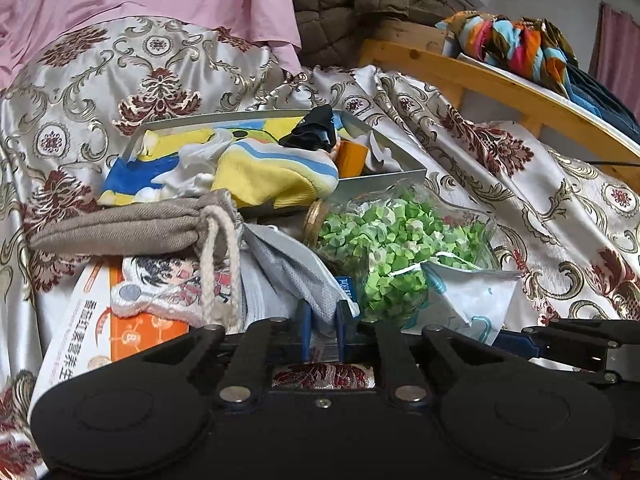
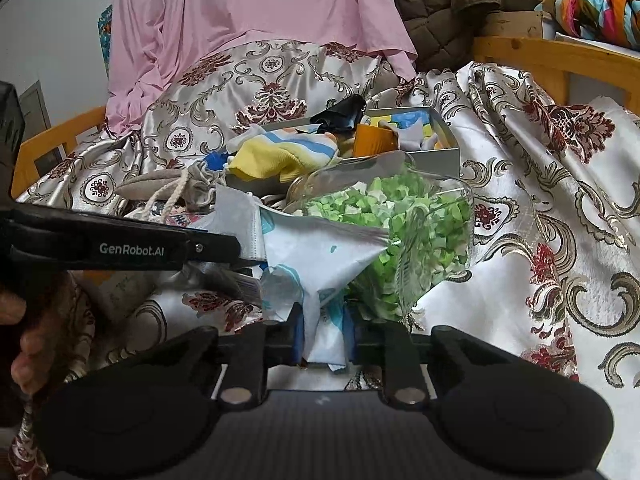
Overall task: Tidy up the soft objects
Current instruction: 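Carry the grey mask with the left tool while the right tool carries the white-blue pouch to the tray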
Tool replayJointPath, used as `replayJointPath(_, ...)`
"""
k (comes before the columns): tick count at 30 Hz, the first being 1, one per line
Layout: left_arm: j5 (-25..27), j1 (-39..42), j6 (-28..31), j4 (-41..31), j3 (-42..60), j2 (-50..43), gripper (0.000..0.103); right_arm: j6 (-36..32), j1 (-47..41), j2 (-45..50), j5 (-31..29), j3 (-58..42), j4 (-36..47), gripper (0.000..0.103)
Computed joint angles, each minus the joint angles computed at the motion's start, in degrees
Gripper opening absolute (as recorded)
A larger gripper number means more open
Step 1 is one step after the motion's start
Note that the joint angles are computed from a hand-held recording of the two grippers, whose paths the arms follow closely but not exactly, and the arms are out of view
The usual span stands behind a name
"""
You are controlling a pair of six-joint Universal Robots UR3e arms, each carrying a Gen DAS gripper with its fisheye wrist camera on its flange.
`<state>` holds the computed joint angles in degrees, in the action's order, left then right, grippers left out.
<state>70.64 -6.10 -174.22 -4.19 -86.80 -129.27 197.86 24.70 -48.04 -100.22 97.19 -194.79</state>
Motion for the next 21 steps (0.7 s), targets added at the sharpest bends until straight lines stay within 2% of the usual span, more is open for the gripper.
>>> replayJointPath(8, -0.91, 0.71, -2.14, 2.14, -4.73, 3.28, 0.01, -0.03, -0.07, -1.54, 0.39, 1.52, -1.15, 0.022)
replayJointPath(21, -0.75, -0.04, -5.24, 13.98, -15.98, 10.87, 0.009, 0.33, -0.21, -7.48, -1.08, 8.85, -5.47, 0.022)
